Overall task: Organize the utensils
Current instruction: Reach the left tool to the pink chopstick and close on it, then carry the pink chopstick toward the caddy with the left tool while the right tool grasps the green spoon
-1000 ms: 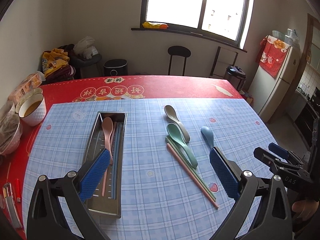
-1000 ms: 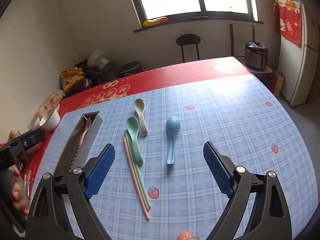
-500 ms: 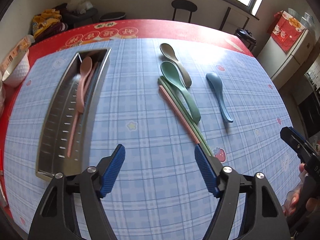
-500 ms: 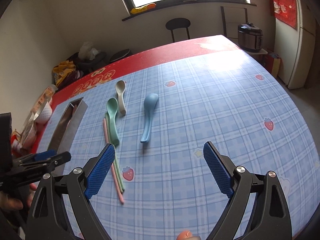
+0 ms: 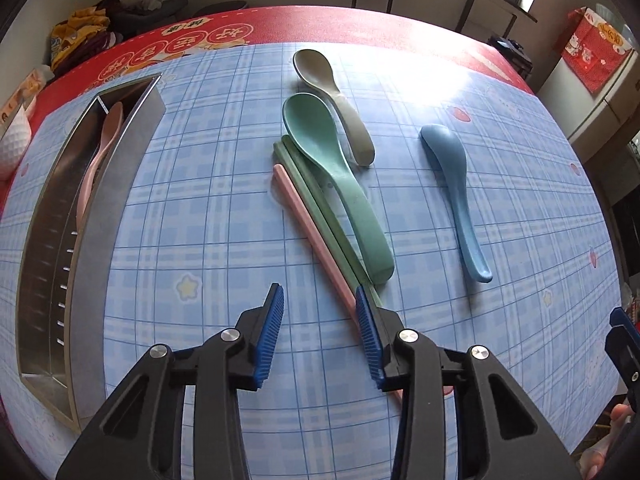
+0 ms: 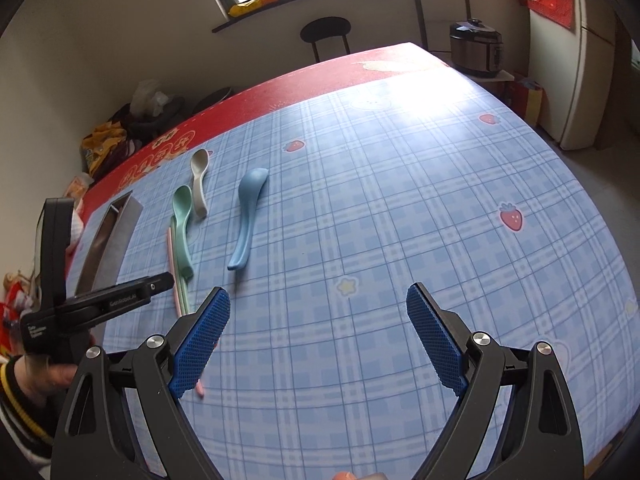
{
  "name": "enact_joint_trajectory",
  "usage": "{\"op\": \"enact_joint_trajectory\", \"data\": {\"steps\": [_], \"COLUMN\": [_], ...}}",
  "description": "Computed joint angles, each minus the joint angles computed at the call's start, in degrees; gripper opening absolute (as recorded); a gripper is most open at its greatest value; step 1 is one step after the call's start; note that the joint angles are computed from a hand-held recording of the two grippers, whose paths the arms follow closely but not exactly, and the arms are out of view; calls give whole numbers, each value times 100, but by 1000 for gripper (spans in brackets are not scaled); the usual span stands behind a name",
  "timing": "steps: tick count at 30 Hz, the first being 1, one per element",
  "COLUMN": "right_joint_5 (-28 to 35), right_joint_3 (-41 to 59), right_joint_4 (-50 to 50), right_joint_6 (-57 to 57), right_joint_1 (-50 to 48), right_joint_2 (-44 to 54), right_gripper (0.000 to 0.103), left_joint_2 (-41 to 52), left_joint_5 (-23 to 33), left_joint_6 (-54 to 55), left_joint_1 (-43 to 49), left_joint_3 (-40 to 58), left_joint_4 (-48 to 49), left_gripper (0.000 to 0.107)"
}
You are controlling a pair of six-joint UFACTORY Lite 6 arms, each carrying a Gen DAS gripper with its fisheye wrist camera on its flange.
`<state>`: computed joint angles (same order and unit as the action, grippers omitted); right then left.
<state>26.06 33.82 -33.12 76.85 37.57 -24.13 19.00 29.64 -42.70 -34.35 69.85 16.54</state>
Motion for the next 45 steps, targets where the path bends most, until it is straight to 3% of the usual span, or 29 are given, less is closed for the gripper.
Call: {"op": "enact_joint_trajectory", "data": {"steps": [6, 20, 27, 34, 36, 37, 38, 45], "right_joint_5": [-175, -527, -688, -760, -775, -774, -777, -839], "right_joint_3": [1, 165, 1, -181, -206, -193, -189, -81], "right_joint_4": [207, 404, 829, 1352, 1368, 1363, 1364, 1275], "right_joint_6": [-270, -451, -835, -1229, -1215, -1198, -1191, -1013], "right_joint_1": [-320, -371, -530, -652, -661, -658, -654, -574], "right_joint_2": [74, 394, 217, 94, 93, 115, 129, 368], "right_gripper": [87, 87, 87, 87, 87, 87, 87, 87], "left_joint_2": [64, -171, 146, 89, -15, -44, -50, -606], "left_joint_5": [200, 570, 648, 350, 163, 140, 176, -64], "left_joint_6": [-239, 285, -44, -734, -746, -706, -687, -235], "left_joint_1": [-90, 384, -17, -97, -130, -169, -209, 206], "left_joint_3": [121, -26, 223, -1, -151, -174, -174, -653], "left_joint_4": [367, -289, 104, 817, 859, 874, 903, 229], "left_gripper": [37, 37, 43, 44, 31, 13, 9, 6]}}
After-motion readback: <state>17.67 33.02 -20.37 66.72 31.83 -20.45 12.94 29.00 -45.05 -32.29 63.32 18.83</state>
